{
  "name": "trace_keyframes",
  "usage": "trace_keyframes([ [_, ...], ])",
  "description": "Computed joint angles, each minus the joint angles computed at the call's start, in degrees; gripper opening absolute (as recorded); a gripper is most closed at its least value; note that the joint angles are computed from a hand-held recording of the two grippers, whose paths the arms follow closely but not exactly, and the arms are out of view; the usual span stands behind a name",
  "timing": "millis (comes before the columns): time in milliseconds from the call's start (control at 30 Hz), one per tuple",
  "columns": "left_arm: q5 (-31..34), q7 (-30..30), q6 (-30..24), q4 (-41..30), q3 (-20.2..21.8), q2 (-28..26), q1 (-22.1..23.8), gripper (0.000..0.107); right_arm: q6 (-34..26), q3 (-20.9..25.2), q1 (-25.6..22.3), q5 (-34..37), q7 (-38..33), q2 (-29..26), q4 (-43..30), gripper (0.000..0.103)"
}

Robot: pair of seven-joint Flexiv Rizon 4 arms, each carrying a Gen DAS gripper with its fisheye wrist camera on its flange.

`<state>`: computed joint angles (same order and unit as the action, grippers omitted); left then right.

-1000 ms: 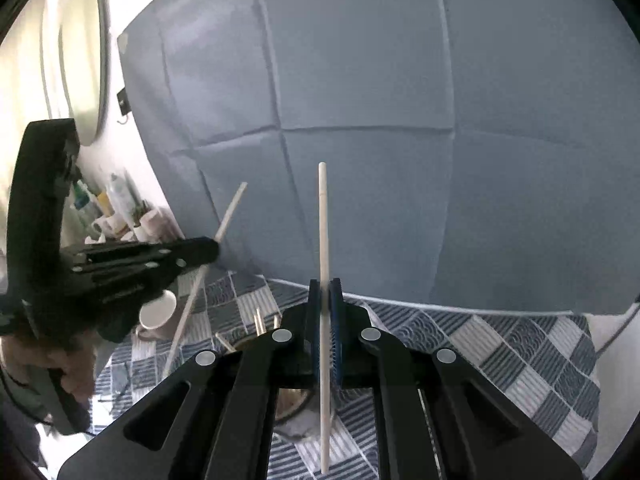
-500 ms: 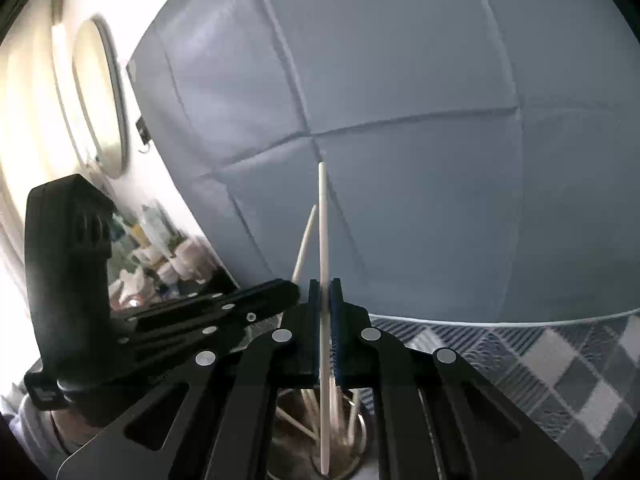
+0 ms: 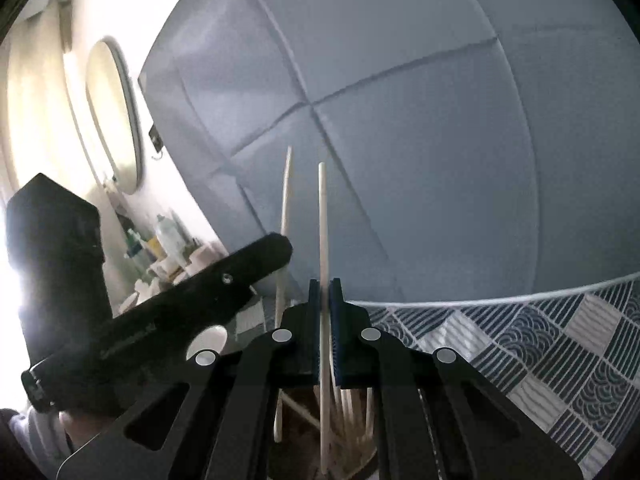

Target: Organize utensils

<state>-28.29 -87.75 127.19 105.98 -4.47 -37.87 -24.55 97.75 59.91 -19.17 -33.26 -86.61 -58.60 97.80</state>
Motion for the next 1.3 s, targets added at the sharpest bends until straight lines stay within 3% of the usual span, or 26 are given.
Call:
trace_keyframes([
  [233,-3.43,2.34,3.71,1.4,1.15,-1.44,-3.43,0.005,1.25,-0.23,-1.99,-1.13,-0.48,0.64,4.06,0.005],
  [467,-3.09,-0.09,4.8,4.38,-0.83,-1.07,-2.37,0.005,2.77,-2.77,-2.78,-2.86,1.72,3.28,7.51,0.005],
  [967,-14.41,10.25,1.41,6.61,2.45,-0.41,-9.71,0.005,4.05,-9.55,-1.07,-7.14,6.12,9.13,11.95,0.006],
  [1000,-15.18,10.77,1.21,6.69,2.4,-0.28,-9.87,0.007,3.78,-10.16,-0.7,-7.04,6.21,9.72,12.04,0.007],
  [1100,-15.99,11.01,2.3,7.57,2.03,0.42,-9.98,0.028,5.19,-11.54,-0.21,-6.58,6.47,11.29,12.95,0.008],
  [1267,-18.75,11.69,5.03,9.17,1.47,2.27,-10.45,0.051,7.78,-15.65,1.61,-7.03,9.08,14.83,13.96,0.009],
  [1300,-19.26,11.64,5.69,9.76,1.22,2.87,-10.37,0.058,8.34,-16.51,1.93,-7.2,9.85,15.64,14.11,0.013],
])
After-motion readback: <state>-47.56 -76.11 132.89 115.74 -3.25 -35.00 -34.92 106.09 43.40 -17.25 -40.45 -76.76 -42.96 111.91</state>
